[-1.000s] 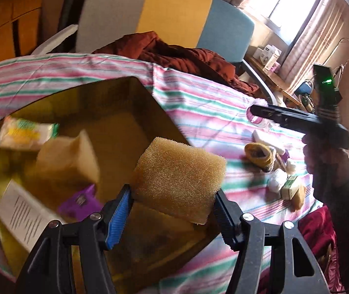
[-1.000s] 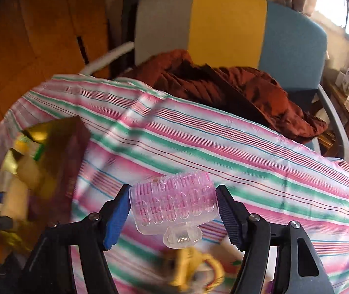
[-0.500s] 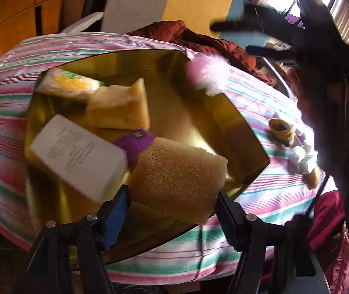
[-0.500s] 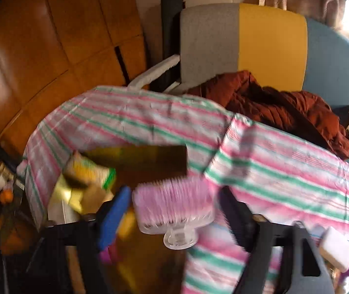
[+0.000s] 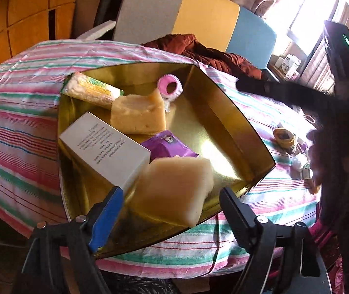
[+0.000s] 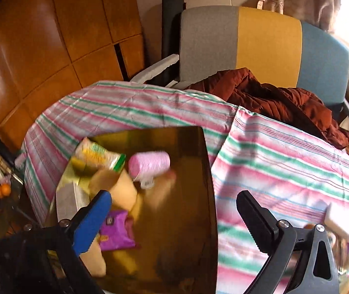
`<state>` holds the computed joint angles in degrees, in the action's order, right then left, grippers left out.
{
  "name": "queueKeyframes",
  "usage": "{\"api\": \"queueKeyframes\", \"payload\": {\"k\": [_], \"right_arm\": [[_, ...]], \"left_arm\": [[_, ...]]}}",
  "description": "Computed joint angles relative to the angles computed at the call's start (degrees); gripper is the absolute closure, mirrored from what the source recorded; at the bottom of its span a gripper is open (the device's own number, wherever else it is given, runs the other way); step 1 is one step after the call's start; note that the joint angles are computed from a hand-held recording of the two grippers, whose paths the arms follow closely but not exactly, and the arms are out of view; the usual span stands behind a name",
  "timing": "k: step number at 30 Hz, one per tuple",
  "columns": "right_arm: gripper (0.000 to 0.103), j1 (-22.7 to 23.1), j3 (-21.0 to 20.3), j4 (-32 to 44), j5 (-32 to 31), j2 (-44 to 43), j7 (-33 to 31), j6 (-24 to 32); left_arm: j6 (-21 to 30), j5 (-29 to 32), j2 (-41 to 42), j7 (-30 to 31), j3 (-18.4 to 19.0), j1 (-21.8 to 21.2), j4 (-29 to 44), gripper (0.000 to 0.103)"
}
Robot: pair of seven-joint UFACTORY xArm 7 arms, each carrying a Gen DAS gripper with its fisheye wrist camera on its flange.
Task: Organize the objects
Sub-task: 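Drop the pink curler in the tray with right tool while left drops the sponge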
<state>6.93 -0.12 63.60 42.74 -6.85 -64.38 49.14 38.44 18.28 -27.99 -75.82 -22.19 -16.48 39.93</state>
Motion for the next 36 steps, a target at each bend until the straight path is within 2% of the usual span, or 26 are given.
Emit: {"api": "queueKeyframes", "payload": {"k": [4,11,17,22,25,26,28,30,34,36], "right_arm": [[0.001,0.29,-0.84,-5.71,0.95,-4.65,-2.66,-1.59],[0.0,2.0,-3.29,-12.76,3.47,-10.77,-5.79,-5.34],[0.0,3.38,-4.7,-17.23,3.6,-14.48,-6.19,-8.89],[0.0,6.21,-6.14,-21.61,5.88,-17.9,-9.45,-15.21],[0.0,8.0,-6.62,-23.45,7.48,-18.97,-10.64,-19.89],[0.0,8.31,-6.89,-23.59,7.02,-18.99,-10.27,-20.02],[0.0,8.27,-8.35,-22.06,5.25,-17.93,-8.44,-15.39],[0.0,8.1,-9.05,-21.53,5.75,-17.54,-8.06,-13.38],[0.0,8.32,-9.05,-23.25,7.95,-18.99,-11.57,-14.54],[0.0,8.03,-8.99,-23.18,7.43,-18.91,-11.02,-13.58]], "left_arm": [[3.04,1.33,-1.65,-2.08,-1.5,0.74,0.41,0.021],[15.5,8.14,-4.02,-8.33,-6.39,3.16,4.28,0.021],[22.01,10.75,-4.08,-11.41,-7.65,2.54,6.16,0.021],[28.35,13.88,-3.36,-14.98,-9.55,2.3,8.14,0.021],[34.24,16.49,-2.06,-17.25,-11.29,2.27,10.26,0.021],[35.03,17.11,-2.0,-17.86,-11.19,1.79,10.4,0.021],[34.91,17.63,-2.24,-18.73,-10.23,0.57,9.96,0.021],[34.47,17.17,-2.33,-19.31,-9.18,-0.43,9.46,0.021],[37.52,17.45,0.17,-18.95,-8.91,-1.28,10.93,0.028],[36.74,17.22,0.2,-19.56,-7.87,-2.25,10.43,0.028]]}}
